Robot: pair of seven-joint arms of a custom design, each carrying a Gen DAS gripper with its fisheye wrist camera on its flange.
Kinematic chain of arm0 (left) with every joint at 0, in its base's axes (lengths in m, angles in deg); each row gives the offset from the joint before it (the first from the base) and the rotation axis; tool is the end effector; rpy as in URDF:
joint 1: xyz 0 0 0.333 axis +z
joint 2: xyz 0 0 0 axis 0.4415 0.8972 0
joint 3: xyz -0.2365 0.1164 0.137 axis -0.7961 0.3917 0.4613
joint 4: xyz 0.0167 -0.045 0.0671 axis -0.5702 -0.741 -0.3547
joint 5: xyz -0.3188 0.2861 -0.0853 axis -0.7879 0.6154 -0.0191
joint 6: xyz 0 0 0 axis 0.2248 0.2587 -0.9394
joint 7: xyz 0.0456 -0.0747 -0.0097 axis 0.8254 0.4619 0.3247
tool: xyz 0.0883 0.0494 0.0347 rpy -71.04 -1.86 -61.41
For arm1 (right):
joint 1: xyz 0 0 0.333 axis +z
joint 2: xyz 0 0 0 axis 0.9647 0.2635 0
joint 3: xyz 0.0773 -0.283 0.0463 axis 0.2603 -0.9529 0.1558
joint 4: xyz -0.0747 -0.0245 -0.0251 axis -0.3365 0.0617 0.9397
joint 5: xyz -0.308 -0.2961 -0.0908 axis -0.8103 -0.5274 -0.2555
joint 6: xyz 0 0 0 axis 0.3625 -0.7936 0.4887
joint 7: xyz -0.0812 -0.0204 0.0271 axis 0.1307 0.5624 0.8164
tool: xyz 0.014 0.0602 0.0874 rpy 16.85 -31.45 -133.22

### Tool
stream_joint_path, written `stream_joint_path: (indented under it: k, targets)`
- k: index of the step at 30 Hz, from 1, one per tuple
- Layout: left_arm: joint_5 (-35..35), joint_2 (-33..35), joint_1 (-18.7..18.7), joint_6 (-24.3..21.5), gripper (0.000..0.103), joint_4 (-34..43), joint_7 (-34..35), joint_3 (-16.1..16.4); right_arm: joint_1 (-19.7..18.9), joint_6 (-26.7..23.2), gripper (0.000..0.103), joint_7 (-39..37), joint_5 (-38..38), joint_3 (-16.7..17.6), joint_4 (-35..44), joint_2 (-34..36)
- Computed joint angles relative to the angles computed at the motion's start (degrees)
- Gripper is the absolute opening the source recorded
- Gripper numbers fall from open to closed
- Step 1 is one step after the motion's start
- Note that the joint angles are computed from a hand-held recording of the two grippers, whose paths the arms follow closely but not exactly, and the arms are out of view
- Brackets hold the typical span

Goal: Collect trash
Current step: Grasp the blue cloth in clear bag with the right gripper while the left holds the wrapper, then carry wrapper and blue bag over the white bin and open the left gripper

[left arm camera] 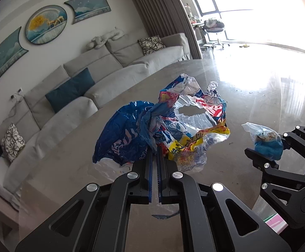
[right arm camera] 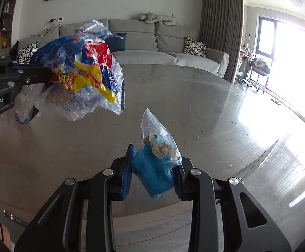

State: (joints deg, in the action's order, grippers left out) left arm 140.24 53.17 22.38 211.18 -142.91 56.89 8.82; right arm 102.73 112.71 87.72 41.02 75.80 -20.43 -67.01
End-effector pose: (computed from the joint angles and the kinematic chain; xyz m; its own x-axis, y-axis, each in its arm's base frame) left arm 0.5709 -0.2061 0.5942 0.0432 -0.9297 -0.3659 -0.5829 0.2740 -0.7650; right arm 0.5973 0.4003 0.5365 0.4309 -0.8992 0.0757 -0.4567 -0.2897 -0.8412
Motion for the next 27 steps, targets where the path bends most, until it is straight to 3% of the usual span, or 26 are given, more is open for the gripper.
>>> stream_joint_path:
  k: [5, 12, 27]
  targets:
    - [-2.9, -4.1, -0.5, 1.2, 0.005, -3.1, 0.8, -0.7, -0.1, 1.2, 0.033, 4.3, -5.6, -0.1, -7.9, -9.4]
    - [-10.5, -10.2, -1.4, 2.3, 0.005, -7.9, 3.2, -3.7, -4.8, -0.9, 0.033, 8.7, -9.4, 4.2, -18.8, -22.5]
    - [-28.4, -18.2, -7.5, 2.8, 0.005, -19.7, 9.1, -9.9, -10.8, -9.6, 0.033, 13.7, -2.4, 10.3, -40.6, -45.6]
